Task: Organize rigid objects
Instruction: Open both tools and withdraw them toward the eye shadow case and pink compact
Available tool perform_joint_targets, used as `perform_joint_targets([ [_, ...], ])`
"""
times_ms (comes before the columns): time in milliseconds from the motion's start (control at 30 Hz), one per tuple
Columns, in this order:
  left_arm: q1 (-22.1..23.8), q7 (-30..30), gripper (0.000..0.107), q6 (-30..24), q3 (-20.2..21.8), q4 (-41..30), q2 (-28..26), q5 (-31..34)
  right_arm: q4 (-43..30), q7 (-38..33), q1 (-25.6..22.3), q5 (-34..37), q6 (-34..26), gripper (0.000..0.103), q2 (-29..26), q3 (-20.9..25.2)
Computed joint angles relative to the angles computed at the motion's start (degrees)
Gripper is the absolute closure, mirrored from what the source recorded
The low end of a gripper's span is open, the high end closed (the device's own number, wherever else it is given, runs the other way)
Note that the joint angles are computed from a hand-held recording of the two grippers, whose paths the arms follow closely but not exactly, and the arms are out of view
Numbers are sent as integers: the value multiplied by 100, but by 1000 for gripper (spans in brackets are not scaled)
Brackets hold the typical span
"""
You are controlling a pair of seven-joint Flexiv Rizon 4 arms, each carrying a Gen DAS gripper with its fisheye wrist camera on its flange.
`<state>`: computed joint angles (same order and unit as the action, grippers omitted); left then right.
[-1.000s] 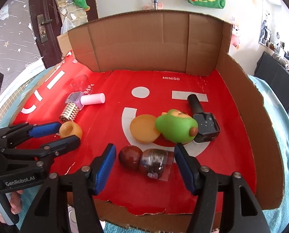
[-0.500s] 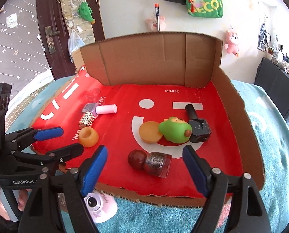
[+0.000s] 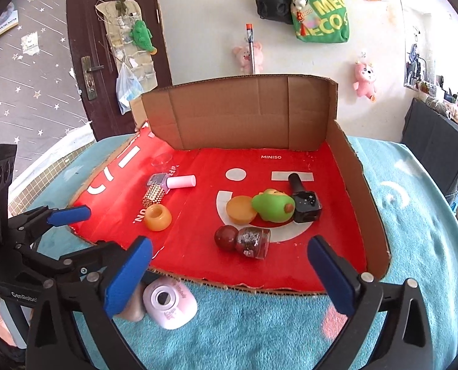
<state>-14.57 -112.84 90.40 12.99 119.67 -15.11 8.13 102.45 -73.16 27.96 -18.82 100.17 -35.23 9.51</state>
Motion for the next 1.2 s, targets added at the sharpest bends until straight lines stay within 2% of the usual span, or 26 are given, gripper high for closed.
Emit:
perform_joint_targets([
  [133,-89,-129,6,16,73,90,81,100,176,-45,36,21,114,0,94,-36],
  [200,20,-79,5,107,-70,206,135,25,253,-64,44,36,184,0,129,-46],
  [300,102,3,4,226,-206,363,196,-100,349,-78,-49,37,236,0,173,59],
  [433,-4,8,4,289,-154,468,220,-141,429,-73,-208,19,264,0,192,220],
  [667,-86,22,4,193,-181,541,96,-265,512,-37,-600,-89,153,0,162,623],
  [833,-296,-156,4,-20,-5,404,-69,-184,573,-69,-741,-143,66,0,137,786],
  [933,-544,-430,4,-222,241,214,-184,44,570,-54,-773,-124,31,0,107,820],
  [967,-787,-669,4,-394,499,58,-248,263,563,-49,-804,-119,20,0,91,854],
  [1033,-1020,-1062,4,-677,747,-167,-323,635,557,-43,-811,-108,11,0,77,858],
  [1200,-1054,-1678,4,-1081,788,-430,-363,1241,576,-33,-781,-78,6,0,81,810],
])
